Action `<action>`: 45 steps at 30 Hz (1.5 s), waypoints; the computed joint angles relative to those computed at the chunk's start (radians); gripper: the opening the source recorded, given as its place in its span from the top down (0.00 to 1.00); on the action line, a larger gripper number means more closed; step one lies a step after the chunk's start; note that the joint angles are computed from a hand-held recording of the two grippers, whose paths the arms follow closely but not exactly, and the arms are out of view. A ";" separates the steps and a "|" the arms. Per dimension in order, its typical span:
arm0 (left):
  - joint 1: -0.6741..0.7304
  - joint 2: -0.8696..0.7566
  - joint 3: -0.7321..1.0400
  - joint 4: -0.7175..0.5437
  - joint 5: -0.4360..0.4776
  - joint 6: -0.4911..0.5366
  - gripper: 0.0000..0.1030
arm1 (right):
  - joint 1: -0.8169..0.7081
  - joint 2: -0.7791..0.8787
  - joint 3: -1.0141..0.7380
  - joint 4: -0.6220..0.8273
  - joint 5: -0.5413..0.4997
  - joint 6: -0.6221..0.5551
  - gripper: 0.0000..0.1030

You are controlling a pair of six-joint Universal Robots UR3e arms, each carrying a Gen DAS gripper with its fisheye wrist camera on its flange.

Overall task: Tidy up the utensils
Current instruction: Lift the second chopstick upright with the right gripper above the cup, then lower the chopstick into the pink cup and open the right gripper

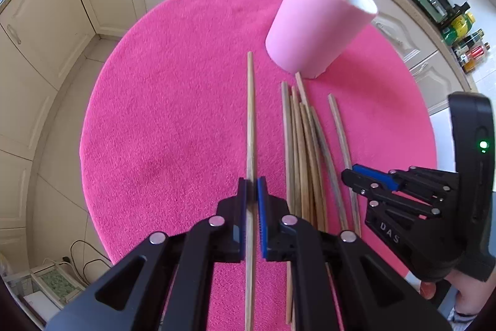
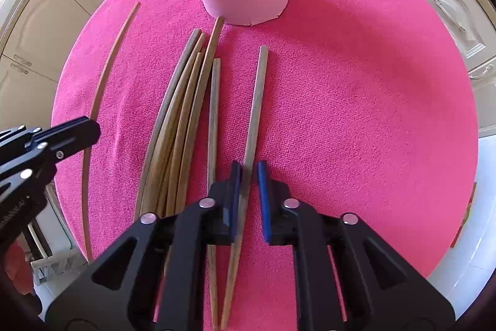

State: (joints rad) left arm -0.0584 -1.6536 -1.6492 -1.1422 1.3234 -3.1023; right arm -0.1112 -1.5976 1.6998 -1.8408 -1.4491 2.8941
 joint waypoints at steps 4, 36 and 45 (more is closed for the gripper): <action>0.018 0.017 -0.004 0.007 -0.024 0.015 0.93 | -0.064 -0.015 -0.003 0.038 0.043 -0.039 0.94; 0.024 -0.094 0.205 0.731 -0.230 -0.158 0.93 | -0.415 -0.138 -0.077 -0.568 0.711 0.236 0.94; -0.067 -0.361 0.480 0.899 -0.085 -0.244 0.93 | -0.321 0.133 -0.193 -0.987 0.643 0.409 0.94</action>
State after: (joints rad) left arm -0.1252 -2.0143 -1.1696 -0.2429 1.2387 -3.3464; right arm -0.4320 -1.4649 1.5070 -2.8278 -0.8058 3.3033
